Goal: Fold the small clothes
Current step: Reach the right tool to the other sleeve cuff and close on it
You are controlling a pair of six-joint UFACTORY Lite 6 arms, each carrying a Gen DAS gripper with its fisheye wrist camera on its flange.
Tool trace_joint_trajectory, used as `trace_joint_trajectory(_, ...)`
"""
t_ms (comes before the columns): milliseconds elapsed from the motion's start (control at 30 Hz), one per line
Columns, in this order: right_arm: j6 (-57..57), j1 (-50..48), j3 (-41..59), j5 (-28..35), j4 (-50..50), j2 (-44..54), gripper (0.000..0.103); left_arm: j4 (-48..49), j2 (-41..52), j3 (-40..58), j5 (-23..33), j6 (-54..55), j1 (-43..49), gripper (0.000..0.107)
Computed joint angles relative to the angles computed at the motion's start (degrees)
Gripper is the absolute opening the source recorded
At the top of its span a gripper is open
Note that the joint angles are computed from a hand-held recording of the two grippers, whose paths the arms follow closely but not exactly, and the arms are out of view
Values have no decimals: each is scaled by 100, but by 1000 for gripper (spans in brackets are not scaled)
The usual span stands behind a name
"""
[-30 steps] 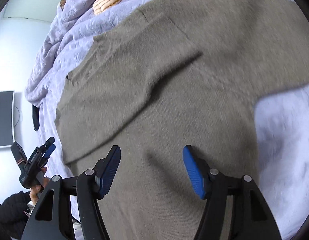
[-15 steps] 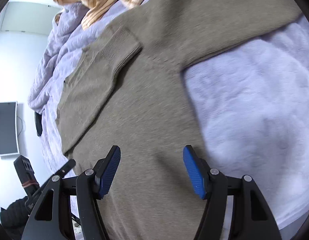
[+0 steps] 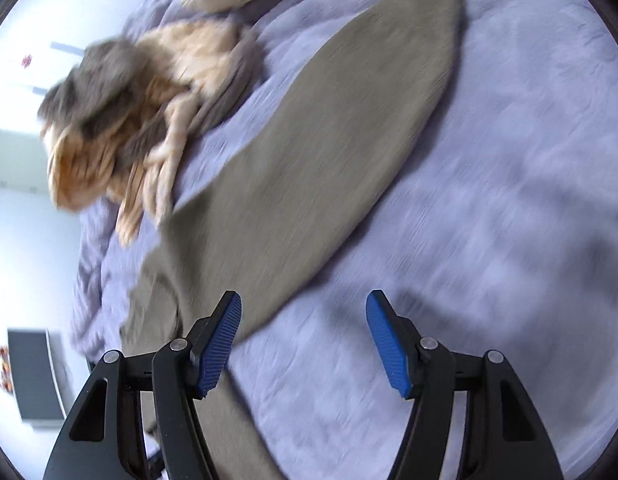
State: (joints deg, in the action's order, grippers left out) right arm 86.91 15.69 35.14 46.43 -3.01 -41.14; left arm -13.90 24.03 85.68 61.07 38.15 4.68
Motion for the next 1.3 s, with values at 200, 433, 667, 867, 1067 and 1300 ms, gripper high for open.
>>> trace_joint_trajectory(200, -2621, -2877, -580, -316, 1402, -285, 69, 38, 133, -56, -259, -461, -560, 68)
trace_joint_trajectory(433, -4768, -4459, -1038, -818, 3283, -55, 43, -143, 594, 425, -573, -1004, -1316, 68)
trace_joint_trajectory(667, -6280, -4877, -816, -499, 4665, -162, 9, -262, 1185, 1064, -1134, -1434, -2113, 68)
trace_joint_trajectory(867, -5732, -3556, 358, -997, 4212, 521, 8, -168, 1447, 951, -1600, -1418, -2573, 83)
trace_joint_trajectory(1067, -4721, -1763, 2486, -1266, 2792, 2137, 8, -619, 1092, 751, -1356, -643, -2086, 83)
trace_joint_trajectory(1300, -3845, 710, 6624, -747, 530, 5582, 8, -674, 1126, 1407, -721, 148, -445, 83)
